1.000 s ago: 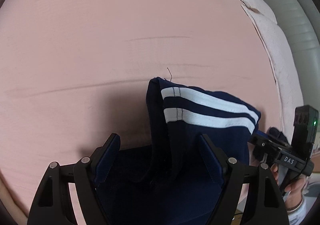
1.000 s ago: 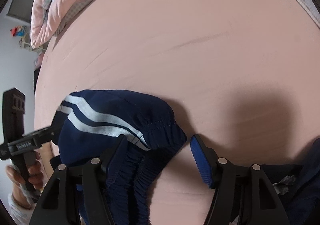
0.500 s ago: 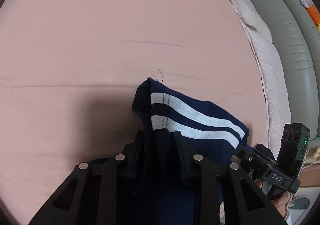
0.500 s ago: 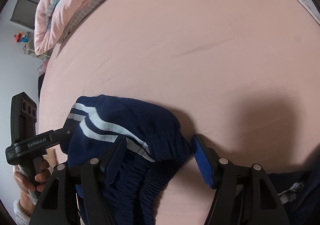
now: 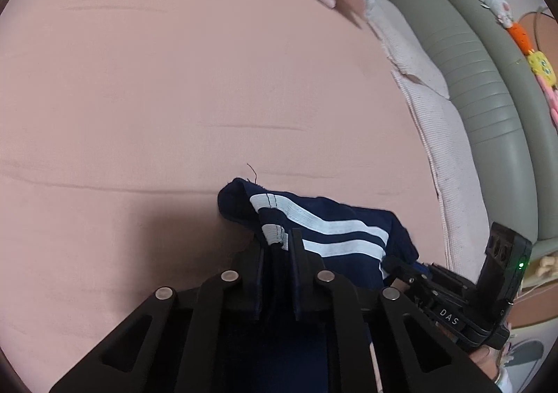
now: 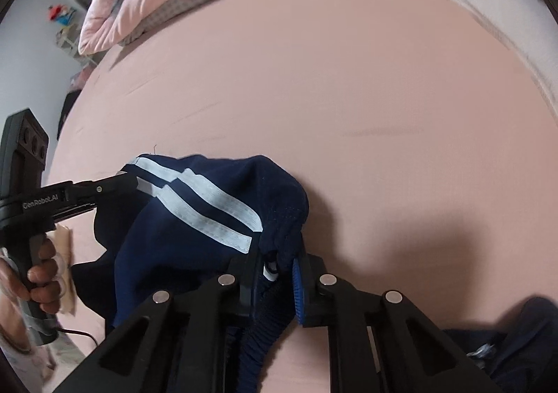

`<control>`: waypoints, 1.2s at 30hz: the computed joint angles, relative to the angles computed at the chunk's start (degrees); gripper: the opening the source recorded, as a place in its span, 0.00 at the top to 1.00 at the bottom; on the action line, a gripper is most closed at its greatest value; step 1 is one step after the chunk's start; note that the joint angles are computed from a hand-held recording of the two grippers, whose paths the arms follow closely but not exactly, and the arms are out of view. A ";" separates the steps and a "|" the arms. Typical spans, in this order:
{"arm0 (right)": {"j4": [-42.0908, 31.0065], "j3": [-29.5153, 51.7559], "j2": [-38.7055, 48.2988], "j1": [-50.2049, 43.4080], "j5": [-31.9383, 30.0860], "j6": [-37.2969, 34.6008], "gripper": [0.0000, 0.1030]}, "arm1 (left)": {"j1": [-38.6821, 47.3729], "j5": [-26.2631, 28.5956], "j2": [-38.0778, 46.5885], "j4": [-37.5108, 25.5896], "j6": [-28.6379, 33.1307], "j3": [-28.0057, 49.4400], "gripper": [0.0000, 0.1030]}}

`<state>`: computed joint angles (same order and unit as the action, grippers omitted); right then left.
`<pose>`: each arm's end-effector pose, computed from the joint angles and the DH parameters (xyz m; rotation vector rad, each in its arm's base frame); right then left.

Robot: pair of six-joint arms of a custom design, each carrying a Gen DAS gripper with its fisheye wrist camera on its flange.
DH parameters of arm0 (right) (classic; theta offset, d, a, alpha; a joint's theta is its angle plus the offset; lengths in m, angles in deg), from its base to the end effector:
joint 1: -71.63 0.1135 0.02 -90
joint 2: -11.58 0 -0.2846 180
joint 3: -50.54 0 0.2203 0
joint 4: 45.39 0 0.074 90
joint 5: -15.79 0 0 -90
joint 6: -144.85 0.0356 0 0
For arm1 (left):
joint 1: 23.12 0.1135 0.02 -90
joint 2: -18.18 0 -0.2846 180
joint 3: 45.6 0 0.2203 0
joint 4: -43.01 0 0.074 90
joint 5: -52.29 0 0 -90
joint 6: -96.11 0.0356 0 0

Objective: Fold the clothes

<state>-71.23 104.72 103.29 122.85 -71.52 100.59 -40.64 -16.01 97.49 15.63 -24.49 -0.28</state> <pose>0.1593 0.1956 0.1658 -0.1168 2.7621 0.4468 0.1879 -0.0731 0.1760 -0.1788 2.7354 -0.7640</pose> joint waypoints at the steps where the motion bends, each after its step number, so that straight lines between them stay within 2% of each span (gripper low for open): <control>1: -1.24 1.01 -0.30 0.25 0.97 -0.59 0.88 | -0.38 -0.26 -0.72 0.13 -0.05 -0.10 0.92; 9: -9.14 9.38 -0.12 -0.65 5.57 -3.59 0.88 | 4.96 2.52 -4.37 -2.67 1.91 3.19 0.93; 11: -10.08 9.45 -0.95 -1.25 5.82 -3.48 0.88 | 6.99 4.16 -5.06 -3.29 2.71 4.12 0.93; 13: -10.74 9.03 -1.87 -1.16 6.77 -3.55 0.88 | 5.51 3.26 -2.87 -1.39 0.87 6.05 0.93; 18: -13.10 10.16 -1.69 -1.71 7.43 -3.26 0.88 | 7.59 3.97 -5.45 -3.36 1.98 8.82 0.93; 19: -13.47 10.25 -1.70 -1.88 7.48 -3.24 0.88 | 7.23 3.94 -5.05 -2.21 0.85 9.17 0.93; 21: -14.27 10.44 -1.72 -2.24 7.58 -3.19 0.88 | 8.34 5.38 -5.44 -3.59 1.42 9.80 0.93; 24: -15.01 12.32 1.23 -2.29 7.86 -3.37 0.87 | 7.83 4.14 -4.93 -5.47 3.32 10.32 0.93; 26: -17.09 12.89 1.92 -1.97 8.49 -3.48 0.78 | 6.32 2.28 -3.23 -6.03 3.17 10.84 0.93; 28: -18.44 13.05 1.94 -1.67 9.05 -3.07 0.58 | 6.57 1.84 -3.12 -7.83 3.80 10.83 0.92; 29: -19.12 13.13 1.95 -1.52 9.32 -2.85 0.53 | 6.30 0.41 -2.96 -9.38 3.79 11.09 0.91; 30: -19.28 12.98 1.63 -1.44 9.26 -2.82 0.46 | 5.61 -0.79 -2.18 -10.86 3.82 11.84 0.86; 31: -18.67 12.57 0.73 -1.44 8.68 -3.09 0.40 | 4.91 -1.98 -1.36 -12.31 3.81 12.60 0.76; 32: -18.72 12.73 0.37 -1.32 8.54 -3.13 0.39 | 5.22 -1.92 -1.94 -13.49 4.56 12.52 0.67; 33: -18.80 12.75 -0.12 -1.26 8.33 -3.23 0.38 | 5.57 -1.85 -2.53 -14.68 5.33 12.42 0.46; 34: -18.94 12.44 -0.93 -1.37 7.94 -3.46 0.38 | 5.92 -1.79 -3.12 -15.88 6.12 12.34 0.38; 36: -19.22 11.86 -2.50 -1.58 7.14 -3.91 0.38 | 5.32 -1.89 -3.25 -16.49 5.59 12.55 0.38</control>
